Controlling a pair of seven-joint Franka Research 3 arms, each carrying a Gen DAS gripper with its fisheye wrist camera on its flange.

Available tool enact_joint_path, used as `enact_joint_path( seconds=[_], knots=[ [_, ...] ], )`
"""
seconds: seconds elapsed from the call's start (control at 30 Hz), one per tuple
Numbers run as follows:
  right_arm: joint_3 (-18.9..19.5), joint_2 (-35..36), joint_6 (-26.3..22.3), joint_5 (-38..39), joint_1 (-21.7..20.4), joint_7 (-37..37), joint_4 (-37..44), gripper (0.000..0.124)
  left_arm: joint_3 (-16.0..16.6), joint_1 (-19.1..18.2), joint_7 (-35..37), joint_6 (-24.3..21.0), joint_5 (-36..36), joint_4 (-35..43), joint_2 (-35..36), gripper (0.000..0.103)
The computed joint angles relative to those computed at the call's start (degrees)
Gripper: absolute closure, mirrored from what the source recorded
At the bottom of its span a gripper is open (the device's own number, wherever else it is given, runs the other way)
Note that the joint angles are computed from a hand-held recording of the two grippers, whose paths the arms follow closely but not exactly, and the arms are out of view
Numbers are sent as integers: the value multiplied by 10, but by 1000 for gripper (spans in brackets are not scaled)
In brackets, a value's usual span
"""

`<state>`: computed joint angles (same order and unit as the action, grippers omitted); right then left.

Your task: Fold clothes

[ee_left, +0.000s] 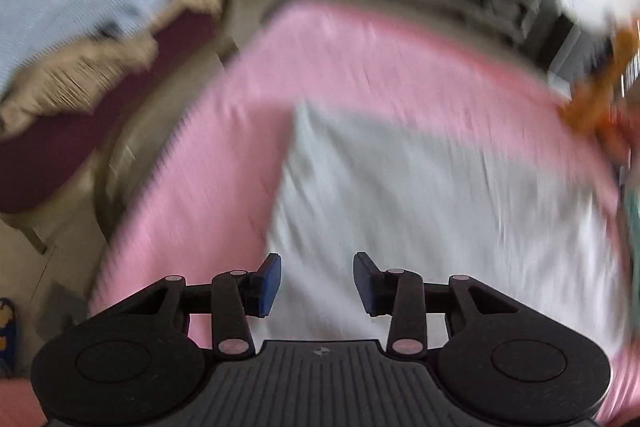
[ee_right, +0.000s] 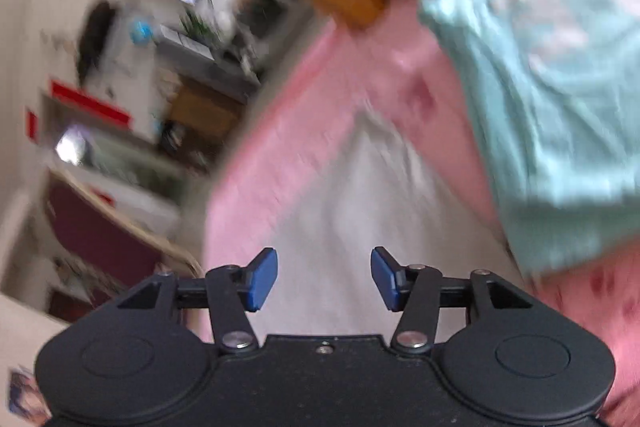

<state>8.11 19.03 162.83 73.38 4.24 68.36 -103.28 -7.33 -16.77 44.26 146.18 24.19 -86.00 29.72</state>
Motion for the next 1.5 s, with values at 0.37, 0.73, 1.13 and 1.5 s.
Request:
enact_joint_path(
  seconds=[0.37,0.73,1.13,1.5],
  knots=[
    [-93,-30,3,-393,74,319,-71,74,-1,-50,57,-177,103,-49,-68,53],
    [-34,-34,125,-352,31,291,-103,103,-10,-18,-41,-42,111,-55,-65,56],
    [-68,20,31,-396,60,319,-30,112,1,-53,47,-60,54,33,20,44],
    [29,-89,31,29,-55,23,-147,84,-2,-33,-45,12,98,-76,-65,45]
  ],
)
